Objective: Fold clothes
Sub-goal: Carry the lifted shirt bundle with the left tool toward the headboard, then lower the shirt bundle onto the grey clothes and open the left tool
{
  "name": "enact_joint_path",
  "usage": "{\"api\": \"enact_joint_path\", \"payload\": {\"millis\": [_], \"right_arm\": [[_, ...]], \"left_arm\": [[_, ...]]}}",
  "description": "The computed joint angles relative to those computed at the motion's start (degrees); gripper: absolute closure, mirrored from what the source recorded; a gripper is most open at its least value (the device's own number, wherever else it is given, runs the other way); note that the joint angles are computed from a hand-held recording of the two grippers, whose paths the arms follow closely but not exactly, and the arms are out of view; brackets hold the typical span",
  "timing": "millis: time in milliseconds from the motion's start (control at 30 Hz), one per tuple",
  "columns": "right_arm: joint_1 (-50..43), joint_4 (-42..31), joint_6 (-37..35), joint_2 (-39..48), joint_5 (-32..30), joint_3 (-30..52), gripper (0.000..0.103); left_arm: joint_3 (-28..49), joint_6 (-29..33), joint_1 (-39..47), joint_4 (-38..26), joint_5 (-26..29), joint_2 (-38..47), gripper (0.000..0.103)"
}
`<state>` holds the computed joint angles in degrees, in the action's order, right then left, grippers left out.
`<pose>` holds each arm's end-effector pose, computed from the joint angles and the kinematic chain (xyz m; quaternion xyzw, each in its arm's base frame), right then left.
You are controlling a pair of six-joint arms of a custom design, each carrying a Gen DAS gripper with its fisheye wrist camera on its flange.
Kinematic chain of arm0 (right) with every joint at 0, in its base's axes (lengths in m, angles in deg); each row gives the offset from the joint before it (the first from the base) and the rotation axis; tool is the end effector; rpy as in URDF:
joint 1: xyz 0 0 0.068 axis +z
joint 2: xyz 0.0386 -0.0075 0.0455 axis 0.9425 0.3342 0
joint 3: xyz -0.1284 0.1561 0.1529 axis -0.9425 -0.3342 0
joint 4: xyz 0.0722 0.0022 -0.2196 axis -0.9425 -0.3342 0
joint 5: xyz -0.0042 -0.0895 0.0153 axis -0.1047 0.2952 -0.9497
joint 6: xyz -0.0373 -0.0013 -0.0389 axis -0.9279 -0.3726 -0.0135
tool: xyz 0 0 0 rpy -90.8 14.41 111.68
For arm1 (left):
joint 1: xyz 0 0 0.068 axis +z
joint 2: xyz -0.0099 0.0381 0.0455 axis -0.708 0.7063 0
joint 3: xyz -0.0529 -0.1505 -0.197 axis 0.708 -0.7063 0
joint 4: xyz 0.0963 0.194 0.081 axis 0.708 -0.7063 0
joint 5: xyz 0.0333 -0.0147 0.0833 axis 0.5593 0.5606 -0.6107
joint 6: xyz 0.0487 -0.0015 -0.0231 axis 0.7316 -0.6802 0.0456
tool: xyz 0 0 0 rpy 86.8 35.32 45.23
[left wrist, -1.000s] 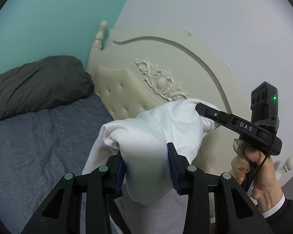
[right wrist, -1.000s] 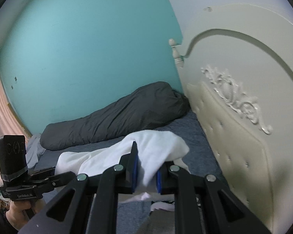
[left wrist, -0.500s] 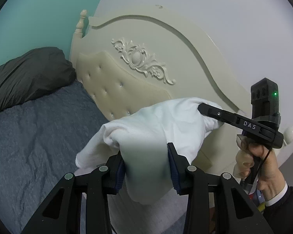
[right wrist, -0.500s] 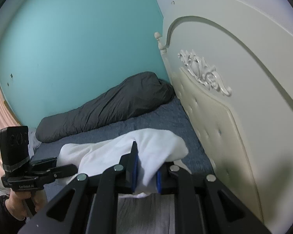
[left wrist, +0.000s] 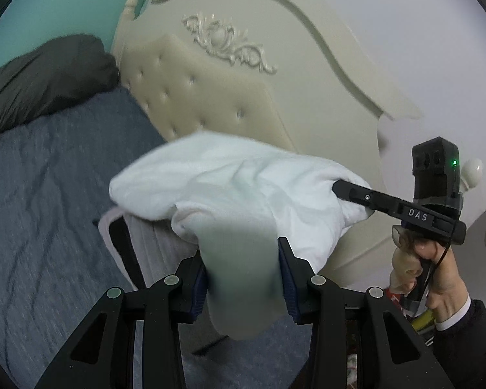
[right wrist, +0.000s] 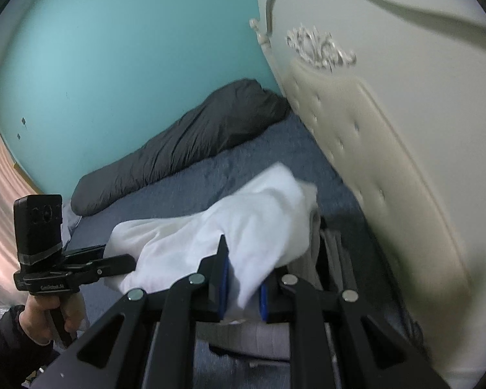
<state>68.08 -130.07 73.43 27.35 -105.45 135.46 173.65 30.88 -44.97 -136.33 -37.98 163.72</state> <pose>0.2060 0.0023 0.3562 0.0791 0.8949 0.1899 0.3960 0.3180 -0.0262 0.3644 0.3119 0.8484 -0.3551 0.2382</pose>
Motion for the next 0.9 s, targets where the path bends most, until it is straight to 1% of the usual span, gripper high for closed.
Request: {"api": "enact_joint_path", "payload": {"millis": [133,400,567,733,833,900], "right_arm": [[-0.3,0.5,1.5,-3.9,-1.1,-6.1,0.089],[-0.6,-0.7,2.5,-7.9,-2.4,-11.0,0.089],[-0.9,1.6,3.3,-9.8,-2.8,-17.1,0.089],[-2.8,4.7,3.7,-11.7,-4.2,-23.3,0.089],[-3.1,5.6,3.5,-13.1,-4.4,-25.7,0.089],[-3.1,5.7,3.3,-13.7,-4.2,-26.4,0.089]], "left_arm": [[-7.1,1.5,0.6,0.7,-0.2,-2.9,0.061],[-15.3,2.6,2.0,2.4,-0.3,-6.4,0.061],[-23.5,1.5,3.0,6.1,-0.5,-8.3,0.061],[-33.3,-0.2,3.4,11.9,-0.4,-11.0,0.059],[-37.9,-0.5,3.9,14.8,-0.3,-13.4,0.058],[-39.0,-0.1,4.4,14.9,0.0,-13.9,0.057]]}}
